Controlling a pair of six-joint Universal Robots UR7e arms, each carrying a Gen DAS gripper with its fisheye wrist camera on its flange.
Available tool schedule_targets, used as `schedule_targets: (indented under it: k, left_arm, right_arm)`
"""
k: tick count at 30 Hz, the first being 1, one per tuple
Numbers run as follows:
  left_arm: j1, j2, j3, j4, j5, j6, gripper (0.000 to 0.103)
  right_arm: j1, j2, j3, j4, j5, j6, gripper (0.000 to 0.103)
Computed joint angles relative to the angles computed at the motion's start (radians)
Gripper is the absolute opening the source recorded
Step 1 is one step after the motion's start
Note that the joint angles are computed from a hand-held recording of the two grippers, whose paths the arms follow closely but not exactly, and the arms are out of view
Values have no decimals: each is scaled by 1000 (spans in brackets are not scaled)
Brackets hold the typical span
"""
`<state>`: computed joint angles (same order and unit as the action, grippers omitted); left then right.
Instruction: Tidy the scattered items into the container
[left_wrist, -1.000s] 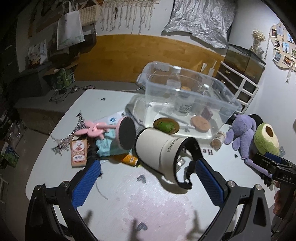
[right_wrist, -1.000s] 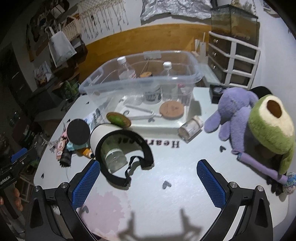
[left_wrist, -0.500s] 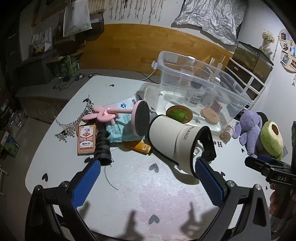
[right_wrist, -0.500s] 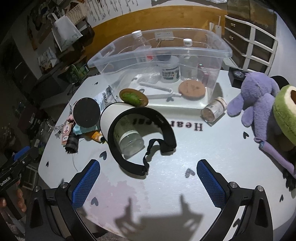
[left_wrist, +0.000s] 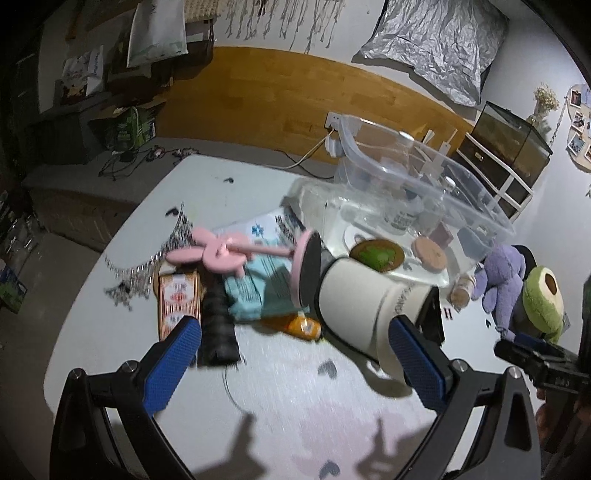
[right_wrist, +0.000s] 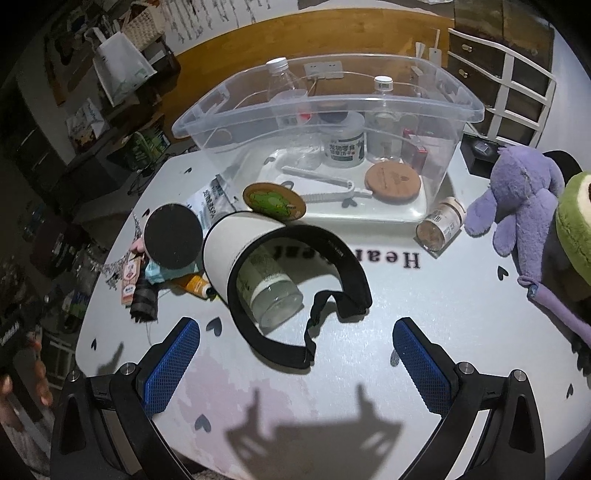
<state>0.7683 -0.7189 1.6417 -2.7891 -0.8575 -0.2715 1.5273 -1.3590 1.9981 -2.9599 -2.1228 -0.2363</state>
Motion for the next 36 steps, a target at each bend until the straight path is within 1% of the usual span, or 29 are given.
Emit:
schedule_targets:
  k: [7,12,14,16,19,21,23,29,31,34,36]
  left_arm:
    - [49,85,-165,-1,-39,153,101]
    - [84,166,-316,55,-66,234,101]
    - [96,197,-376,85,-79,252,101]
    - [104,220,-419,103,-94,263,101]
    - [111,249,-466,129,-110,276,101]
    - [116,264,-490,151,-119,279,101]
    - [121,275,-504,169,-125,280,101]
    - [150,331,-607,241,-101,333,101]
    - [171,365,-684,295,-109,346,101]
    - [201,429,-832,409,-130,362,101]
    - [223,495,-972,507,-143,391,101]
  right_arm:
    - [2,31,-35,-33,-24,33,103]
    - [-5,48,-62,-39,-30,60,103]
    - [-13,53,-74,-32,-14,74,103]
    - [-28,59,-90,-11,25,92,103]
    - [-46,79,-118,23,68,108,103]
    - [-56,103,-142,47,90,115,101]
    - [-64,129,-167,73,104,122,96]
    - [-64,192,-227,131,109,128,94]
    - [-63,201,-236,141,105,128,94]
    - [-62,209,-247,157,100,132,94]
    - [-64,212,-254,167,97,137,94]
